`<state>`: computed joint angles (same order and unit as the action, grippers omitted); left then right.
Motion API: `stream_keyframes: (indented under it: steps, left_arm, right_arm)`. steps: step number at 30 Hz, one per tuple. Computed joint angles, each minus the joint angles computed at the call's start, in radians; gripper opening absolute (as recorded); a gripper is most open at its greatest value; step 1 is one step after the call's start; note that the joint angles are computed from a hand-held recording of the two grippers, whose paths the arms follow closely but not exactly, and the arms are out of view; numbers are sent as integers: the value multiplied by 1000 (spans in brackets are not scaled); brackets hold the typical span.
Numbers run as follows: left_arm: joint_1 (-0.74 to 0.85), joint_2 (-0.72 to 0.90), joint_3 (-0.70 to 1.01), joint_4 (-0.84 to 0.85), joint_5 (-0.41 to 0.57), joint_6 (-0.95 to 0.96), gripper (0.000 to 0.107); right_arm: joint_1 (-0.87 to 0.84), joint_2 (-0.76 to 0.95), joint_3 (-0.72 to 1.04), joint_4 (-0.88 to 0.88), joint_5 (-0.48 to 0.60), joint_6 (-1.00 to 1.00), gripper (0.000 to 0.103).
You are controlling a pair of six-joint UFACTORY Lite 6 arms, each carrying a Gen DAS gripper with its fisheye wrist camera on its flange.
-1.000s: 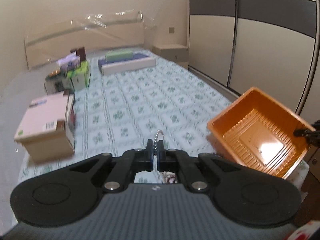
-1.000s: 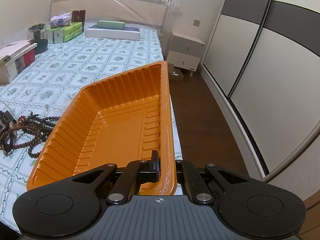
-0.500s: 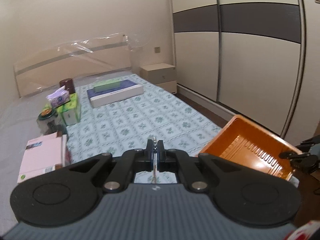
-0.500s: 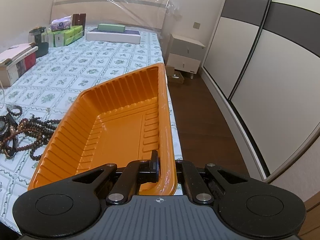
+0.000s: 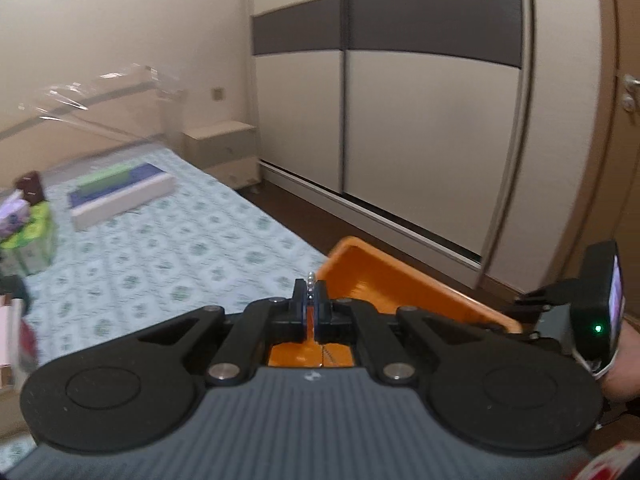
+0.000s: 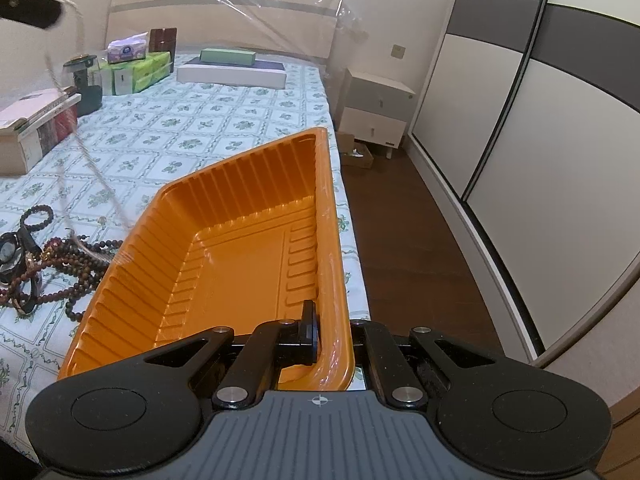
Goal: Organize jewelry
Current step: 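Lift the pearl necklace with the left tool and release it into the tray, then return the left tool to the pile and grasp a brown wooden bead strand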
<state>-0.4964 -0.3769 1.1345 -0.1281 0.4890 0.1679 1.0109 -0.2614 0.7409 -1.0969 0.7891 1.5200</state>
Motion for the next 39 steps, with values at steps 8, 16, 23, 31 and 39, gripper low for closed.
stream_keyframes:
  steps: [8, 16, 23, 31, 39]
  left_arm:
    - [-126, 174, -26, -37, -72, -15, 2]
    - [-118, 313, -30, -170, -117, 100, 8]
    - [-61, 253, -96, -166, -125, 97, 32]
    - [163, -25, -283, -75, -105, 44, 49]
    - [554, -263, -455, -239, -72, 313, 75]
  right_arm:
    - [-19, -4, -5, 9, -24, -7, 4]
    - [-33, 10, -3, -3, -49, 8, 4]
    - [-45, -3, -18, -2, -66, 10, 4]
    - [-41, -8, -25, -9, -63, 24, 4]
    - [-37, -11, -27, 3, -59, 32, 4]
